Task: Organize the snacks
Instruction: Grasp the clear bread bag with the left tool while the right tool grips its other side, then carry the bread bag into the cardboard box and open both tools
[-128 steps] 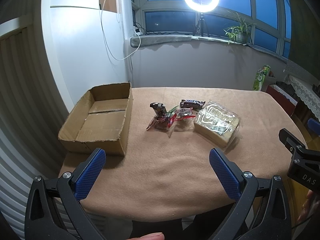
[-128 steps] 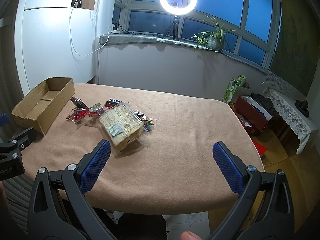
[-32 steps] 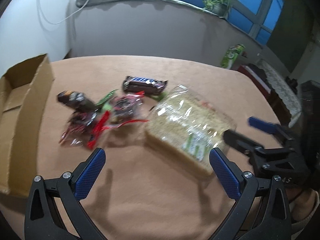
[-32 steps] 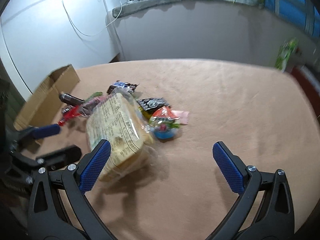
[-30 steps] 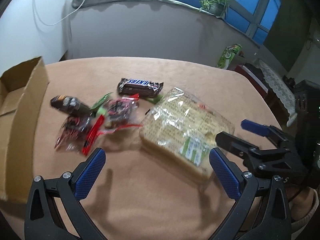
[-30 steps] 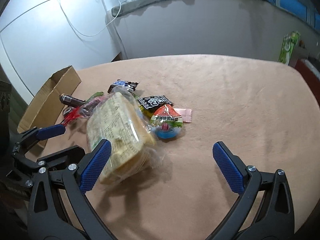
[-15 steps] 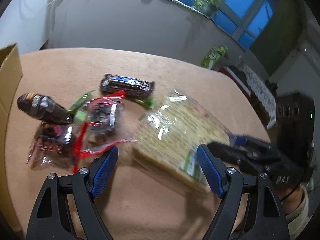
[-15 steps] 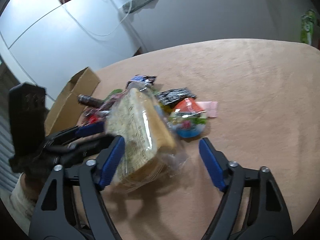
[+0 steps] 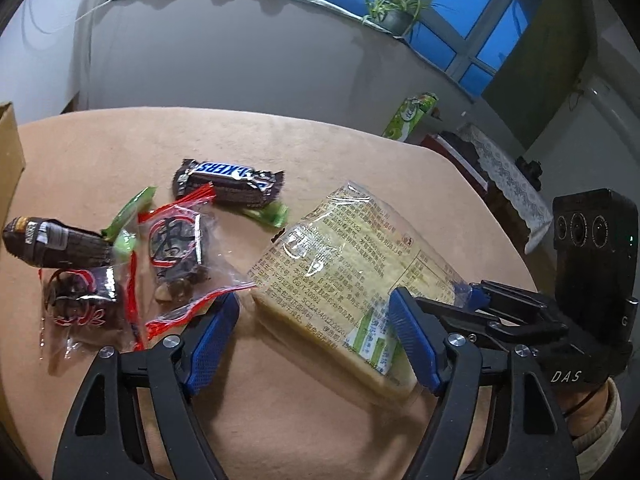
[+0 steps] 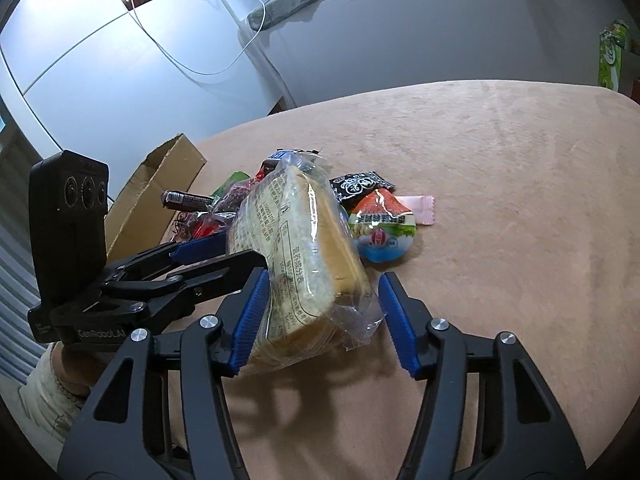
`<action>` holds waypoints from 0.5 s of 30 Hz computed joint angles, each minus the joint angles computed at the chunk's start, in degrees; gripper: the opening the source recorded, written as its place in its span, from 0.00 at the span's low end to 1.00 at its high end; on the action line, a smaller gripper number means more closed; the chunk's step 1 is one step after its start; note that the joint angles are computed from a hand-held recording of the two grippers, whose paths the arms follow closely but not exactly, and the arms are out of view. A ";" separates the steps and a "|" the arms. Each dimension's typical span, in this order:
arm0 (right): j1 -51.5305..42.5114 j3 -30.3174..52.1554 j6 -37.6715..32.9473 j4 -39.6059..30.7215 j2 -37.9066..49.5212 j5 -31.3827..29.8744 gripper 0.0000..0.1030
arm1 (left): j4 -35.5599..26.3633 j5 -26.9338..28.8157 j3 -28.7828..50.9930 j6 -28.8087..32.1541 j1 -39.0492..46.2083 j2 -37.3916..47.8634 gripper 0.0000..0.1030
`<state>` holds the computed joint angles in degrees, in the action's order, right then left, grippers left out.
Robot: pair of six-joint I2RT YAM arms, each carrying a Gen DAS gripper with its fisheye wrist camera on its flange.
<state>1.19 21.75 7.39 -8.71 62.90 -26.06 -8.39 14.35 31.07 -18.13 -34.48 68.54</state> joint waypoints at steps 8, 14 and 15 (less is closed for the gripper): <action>-0.69 -1.20 -0.99 -6.00 -8.19 0.51 0.52 | -0.81 -3.32 1.47 -2.08 -3.74 -1.04 0.74; -0.52 0.03 -1.04 -12.29 -15.38 0.46 0.52 | -3.97 -6.17 1.63 -3.16 -5.82 -5.73 0.74; -0.17 0.47 -0.92 -13.42 -16.67 0.64 0.52 | -4.96 -6.50 1.73 -3.16 -5.81 -7.04 0.74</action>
<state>1.02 22.21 6.47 -22.13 46.22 -25.43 -13.35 7.85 32.80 -21.29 -40.30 61.50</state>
